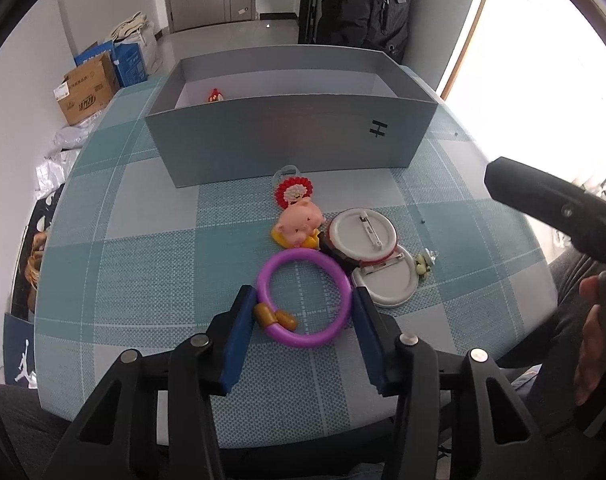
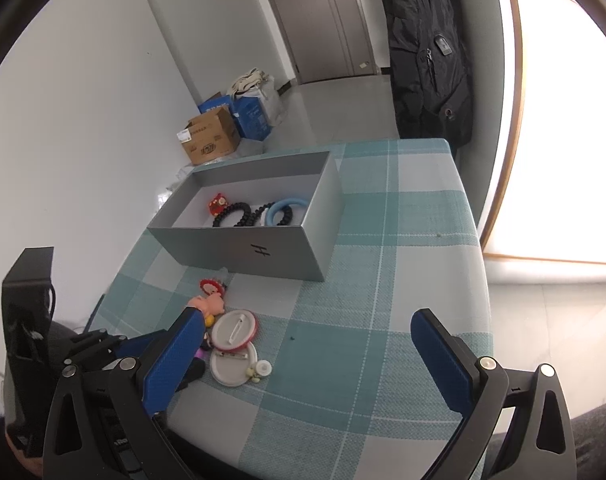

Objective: Organize jewelry
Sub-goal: 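Lower the left gripper onto the pink ring and close it, then lift the pink ring with the left gripper while the right gripper grasps a white round badge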

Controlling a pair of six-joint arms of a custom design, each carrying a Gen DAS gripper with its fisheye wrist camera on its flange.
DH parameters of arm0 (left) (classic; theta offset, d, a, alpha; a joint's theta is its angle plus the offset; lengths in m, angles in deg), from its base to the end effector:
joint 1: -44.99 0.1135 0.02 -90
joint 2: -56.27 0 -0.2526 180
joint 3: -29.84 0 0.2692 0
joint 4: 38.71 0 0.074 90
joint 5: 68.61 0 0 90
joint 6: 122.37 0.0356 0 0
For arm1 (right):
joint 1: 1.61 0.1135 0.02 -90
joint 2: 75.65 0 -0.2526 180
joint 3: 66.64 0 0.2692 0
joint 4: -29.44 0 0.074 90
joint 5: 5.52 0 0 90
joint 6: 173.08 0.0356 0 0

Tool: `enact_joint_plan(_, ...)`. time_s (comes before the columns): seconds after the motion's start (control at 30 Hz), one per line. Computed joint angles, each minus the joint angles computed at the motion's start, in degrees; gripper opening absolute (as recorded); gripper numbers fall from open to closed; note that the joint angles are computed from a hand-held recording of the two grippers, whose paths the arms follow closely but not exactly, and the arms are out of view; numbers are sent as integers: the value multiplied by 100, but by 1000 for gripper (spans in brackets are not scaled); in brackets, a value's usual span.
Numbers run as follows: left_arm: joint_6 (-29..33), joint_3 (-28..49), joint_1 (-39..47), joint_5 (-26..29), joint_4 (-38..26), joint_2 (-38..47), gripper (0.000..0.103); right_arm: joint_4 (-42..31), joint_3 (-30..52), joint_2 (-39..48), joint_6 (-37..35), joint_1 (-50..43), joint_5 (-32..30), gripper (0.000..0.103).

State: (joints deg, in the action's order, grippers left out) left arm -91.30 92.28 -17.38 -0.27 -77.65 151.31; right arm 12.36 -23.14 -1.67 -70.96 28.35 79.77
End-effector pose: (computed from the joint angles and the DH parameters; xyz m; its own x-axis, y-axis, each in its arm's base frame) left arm 0.1521 -0.2623 0.1185 -0.8859 -0.0242 -0.4633 0.0202 0.9957 -0.0905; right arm 0.2205 0.1305 0.1389 -0.7397 -0.1849 -0.6471 -0.3993 0.8945 0.2009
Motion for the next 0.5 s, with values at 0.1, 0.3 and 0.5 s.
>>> enact_joint_plan(0.1, -24, -16, 22, 38, 52, -49, 43, 19, 11, 29, -32, 69, 77, 103)
enact_joint_plan(0.3, 55, -347, 285, 159, 358, -429, 43, -23, 58, 147, -68, 133, 160, 103)
enact_joint_plan(0.5, -341, -731, 332, -262, 411, -1158, 43, -32, 80, 234, -44, 101, 67, 103)
